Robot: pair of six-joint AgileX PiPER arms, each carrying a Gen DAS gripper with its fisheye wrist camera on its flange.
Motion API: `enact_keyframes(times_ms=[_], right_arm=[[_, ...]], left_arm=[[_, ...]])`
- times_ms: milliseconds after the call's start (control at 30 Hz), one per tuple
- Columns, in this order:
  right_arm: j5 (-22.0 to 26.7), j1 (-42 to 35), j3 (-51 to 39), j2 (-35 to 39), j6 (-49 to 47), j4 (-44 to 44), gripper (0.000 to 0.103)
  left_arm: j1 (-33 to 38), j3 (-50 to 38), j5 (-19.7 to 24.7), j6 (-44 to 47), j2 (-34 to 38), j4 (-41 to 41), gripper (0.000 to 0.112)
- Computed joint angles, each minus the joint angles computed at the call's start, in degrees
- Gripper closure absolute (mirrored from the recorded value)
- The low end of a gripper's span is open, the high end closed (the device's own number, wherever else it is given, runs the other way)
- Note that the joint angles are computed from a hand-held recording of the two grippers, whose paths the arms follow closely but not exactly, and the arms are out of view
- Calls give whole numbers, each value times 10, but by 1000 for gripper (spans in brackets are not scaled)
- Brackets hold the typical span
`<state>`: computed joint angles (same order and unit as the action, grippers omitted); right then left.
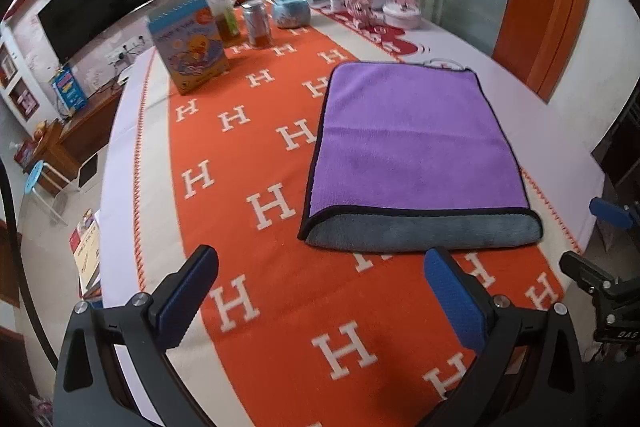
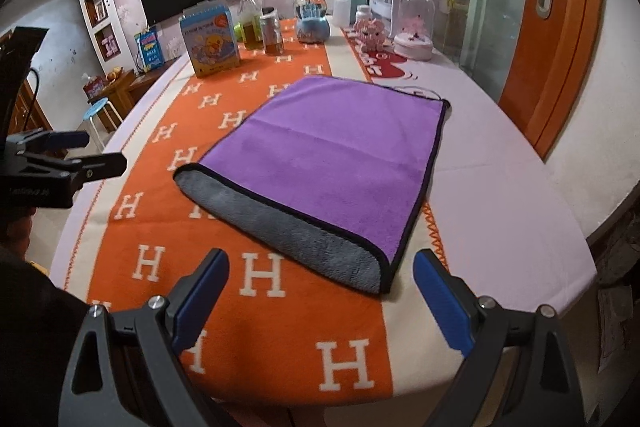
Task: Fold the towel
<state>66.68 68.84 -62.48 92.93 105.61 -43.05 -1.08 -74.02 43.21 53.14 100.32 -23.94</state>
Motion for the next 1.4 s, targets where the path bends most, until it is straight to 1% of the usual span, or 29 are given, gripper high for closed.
enact_keyframes(times_ms=[67,267,533,767,833,900,933,967,1000,1067,1100,1133,1167,1200,1267,1300,1333,1400], right_arm=[[-29,-14,22,-6,-1,0,9],[-100,-62,68,-14,-20,18,10],[-204,-132,115,-15,-69,54,16],[-260,-176,135,-11,-118,85,28],[-269,-183,139,-12,-126,91,34],[-279,-190,144,-12,-132,97,42],[-286,-195,146,-13,-136,99,45],[-296,-198,150,-14,-138,101,50],[-298,-198,151,-14,-138,103,52],[-298,-200,151,-14,-139,102,54],[-296,-198,151,-14,-135,100,56],[-296,-198,151,-15,-134,99,58],[-294,-196,152,-16,-131,99,62],[-293,-196,152,-16,-128,99,67],[-292,-192,154,-18,-122,97,73],[-292,-191,154,-18,-118,96,75],[-293,-190,154,-19,-118,96,76],[-296,-188,154,-19,-122,99,80]], left_arm=[[-10,-21,1,-4,28,12,10],[-42,-80,-18,-38,109,71,10],[-75,-143,-21,-91,198,142,10],[-90,-183,-7,-94,243,168,10],[-90,-194,4,-93,251,168,11],[-88,-204,20,-88,257,163,14],[-88,-207,24,-86,259,160,16],[-86,-209,28,-79,260,155,19],[-85,-210,31,-73,260,149,20],[-84,-208,35,-63,258,141,27],[-83,-208,40,-57,258,135,30],[-83,-207,43,-53,256,131,34],[-82,-204,47,-50,254,126,39],[-80,-206,54,-45,254,119,42],[-79,-204,59,-43,251,113,53],[-79,-200,61,-39,248,108,57],[-78,-197,62,-36,245,104,64],[-77,-187,58,-39,238,106,70]])
